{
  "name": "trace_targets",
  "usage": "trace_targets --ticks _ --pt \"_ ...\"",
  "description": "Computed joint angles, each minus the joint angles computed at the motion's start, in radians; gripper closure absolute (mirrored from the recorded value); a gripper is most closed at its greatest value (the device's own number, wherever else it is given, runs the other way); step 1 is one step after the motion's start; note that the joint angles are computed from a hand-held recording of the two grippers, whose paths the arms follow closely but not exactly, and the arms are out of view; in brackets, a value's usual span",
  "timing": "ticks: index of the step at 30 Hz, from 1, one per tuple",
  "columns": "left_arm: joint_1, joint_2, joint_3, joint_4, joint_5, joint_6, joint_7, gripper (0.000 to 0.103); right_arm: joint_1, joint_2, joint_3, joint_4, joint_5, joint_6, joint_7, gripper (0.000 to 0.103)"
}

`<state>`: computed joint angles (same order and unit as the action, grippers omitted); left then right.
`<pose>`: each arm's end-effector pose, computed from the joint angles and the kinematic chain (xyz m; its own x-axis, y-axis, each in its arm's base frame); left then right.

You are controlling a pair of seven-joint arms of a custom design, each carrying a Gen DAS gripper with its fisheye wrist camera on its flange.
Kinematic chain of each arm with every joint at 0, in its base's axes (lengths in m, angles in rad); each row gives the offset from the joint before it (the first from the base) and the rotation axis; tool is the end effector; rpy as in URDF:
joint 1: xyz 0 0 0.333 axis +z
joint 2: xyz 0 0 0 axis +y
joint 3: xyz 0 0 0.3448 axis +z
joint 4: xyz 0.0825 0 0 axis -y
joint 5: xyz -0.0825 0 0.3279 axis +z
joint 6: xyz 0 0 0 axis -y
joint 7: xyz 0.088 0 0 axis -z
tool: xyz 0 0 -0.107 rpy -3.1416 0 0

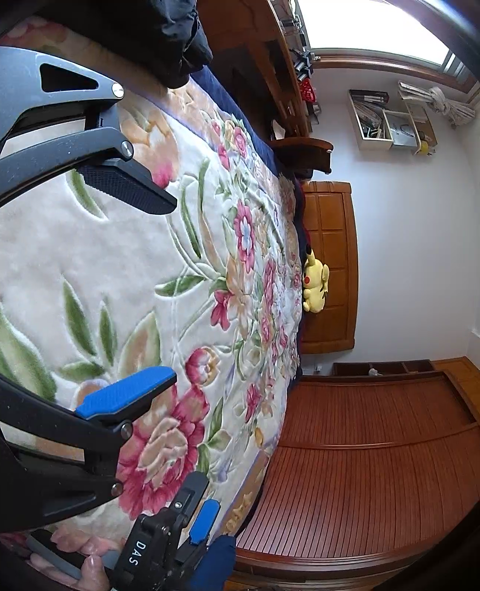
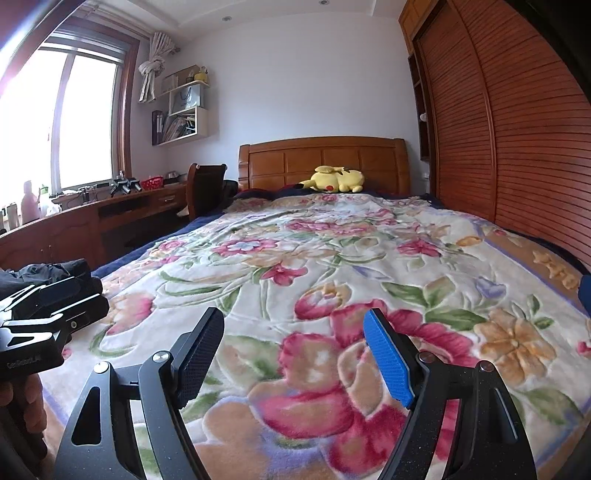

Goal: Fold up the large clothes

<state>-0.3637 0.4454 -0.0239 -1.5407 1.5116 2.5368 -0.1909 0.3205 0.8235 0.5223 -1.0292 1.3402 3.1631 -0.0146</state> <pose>0.6291 -0.2658 0.4969 0.2633 -0.9647 0.0000 -0.3554 -0.0970 -0.9297 0.6701 0.3526 0.4924 0.6563 -0.7433 -0.1299 -0.2336 -0.0365 -0.9717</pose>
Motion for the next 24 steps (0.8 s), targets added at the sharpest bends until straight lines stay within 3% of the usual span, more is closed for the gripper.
trace_targets --ticks 3,24 --pt "-0.001 -0.004 0.001 -0.006 0.004 -0.004 -0.011 0.018 0.014 0.008 -0.017 0.01 -0.028 -0.004 0.038 0.023" --pt "0.0 -0.007 -0.004 -0.015 0.014 -0.018 -0.021 0.018 0.005 0.046 0.021 0.049 -0.097 -0.001 0.068 0.023"
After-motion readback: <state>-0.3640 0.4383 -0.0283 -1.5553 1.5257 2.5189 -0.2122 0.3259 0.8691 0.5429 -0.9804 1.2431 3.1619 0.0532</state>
